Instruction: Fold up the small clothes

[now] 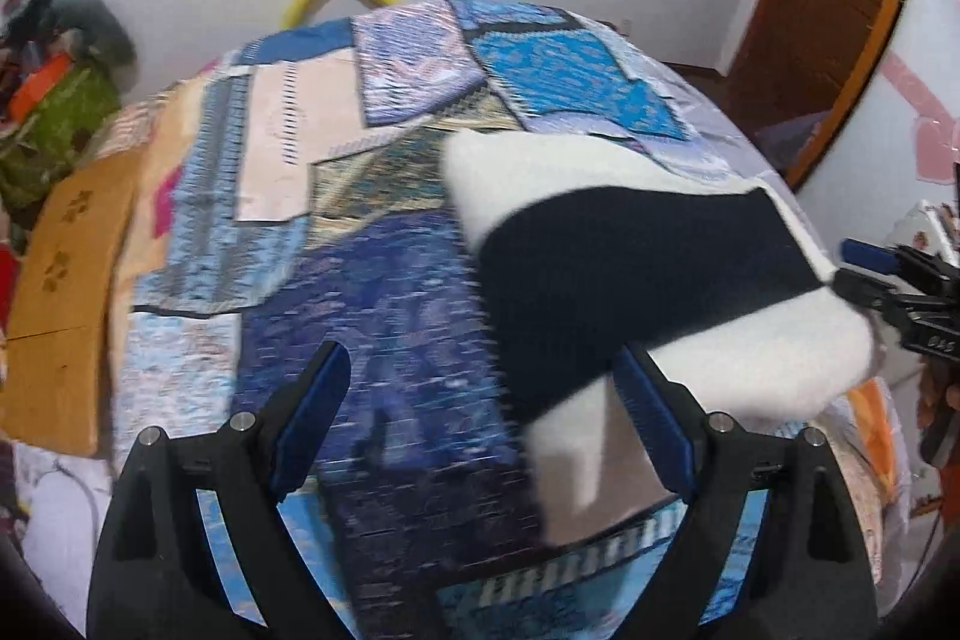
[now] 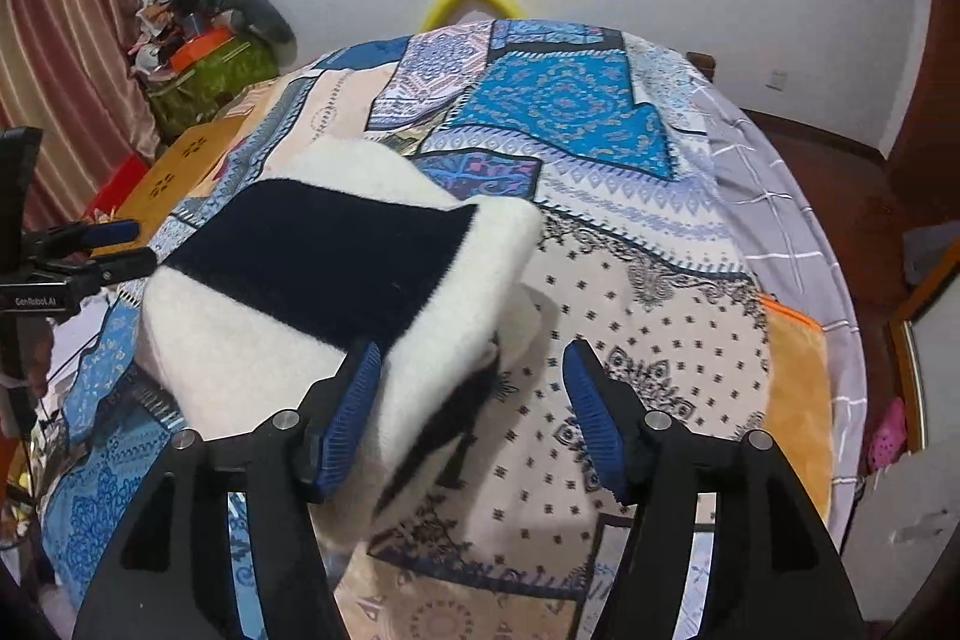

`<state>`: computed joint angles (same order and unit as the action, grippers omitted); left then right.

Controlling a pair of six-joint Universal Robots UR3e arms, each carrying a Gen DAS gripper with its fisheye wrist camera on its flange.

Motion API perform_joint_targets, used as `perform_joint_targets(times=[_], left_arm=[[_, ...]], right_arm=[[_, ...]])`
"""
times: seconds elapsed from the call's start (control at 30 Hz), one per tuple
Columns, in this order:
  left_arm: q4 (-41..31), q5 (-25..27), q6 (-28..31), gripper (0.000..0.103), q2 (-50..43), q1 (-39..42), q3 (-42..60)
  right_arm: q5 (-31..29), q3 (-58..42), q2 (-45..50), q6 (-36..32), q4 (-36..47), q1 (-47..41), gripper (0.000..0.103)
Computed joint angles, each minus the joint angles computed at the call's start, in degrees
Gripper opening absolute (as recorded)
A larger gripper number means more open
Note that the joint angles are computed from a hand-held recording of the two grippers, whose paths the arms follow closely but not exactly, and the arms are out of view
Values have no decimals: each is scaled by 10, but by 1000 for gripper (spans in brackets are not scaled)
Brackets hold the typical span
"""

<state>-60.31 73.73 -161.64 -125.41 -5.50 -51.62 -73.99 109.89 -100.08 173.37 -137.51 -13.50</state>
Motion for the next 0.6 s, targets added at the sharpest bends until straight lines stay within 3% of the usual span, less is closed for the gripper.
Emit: perform_joint_targets(times=[0.07, 0.13, 0.37, 0.47, 0.6], left_arm=[[7, 3, -3, 90, 12, 8, -13], [8, -4, -8, 90, 21, 16, -21], [-40, -71, -49, 92, 3, 25, 21], [-62, -71, -62, 93, -27, 10, 55], [-111, -78, -74, 93, -77, -3, 119]], right_arm=[[2, -1, -13, 1, 12, -6, 66], [-4, 2, -27, 9, 12, -7, 85], [43, 2, -25, 27, 21, -23, 88], [47, -2, 3, 43, 14, -14, 88], [105, 0, 35, 64, 31, -30, 88]])
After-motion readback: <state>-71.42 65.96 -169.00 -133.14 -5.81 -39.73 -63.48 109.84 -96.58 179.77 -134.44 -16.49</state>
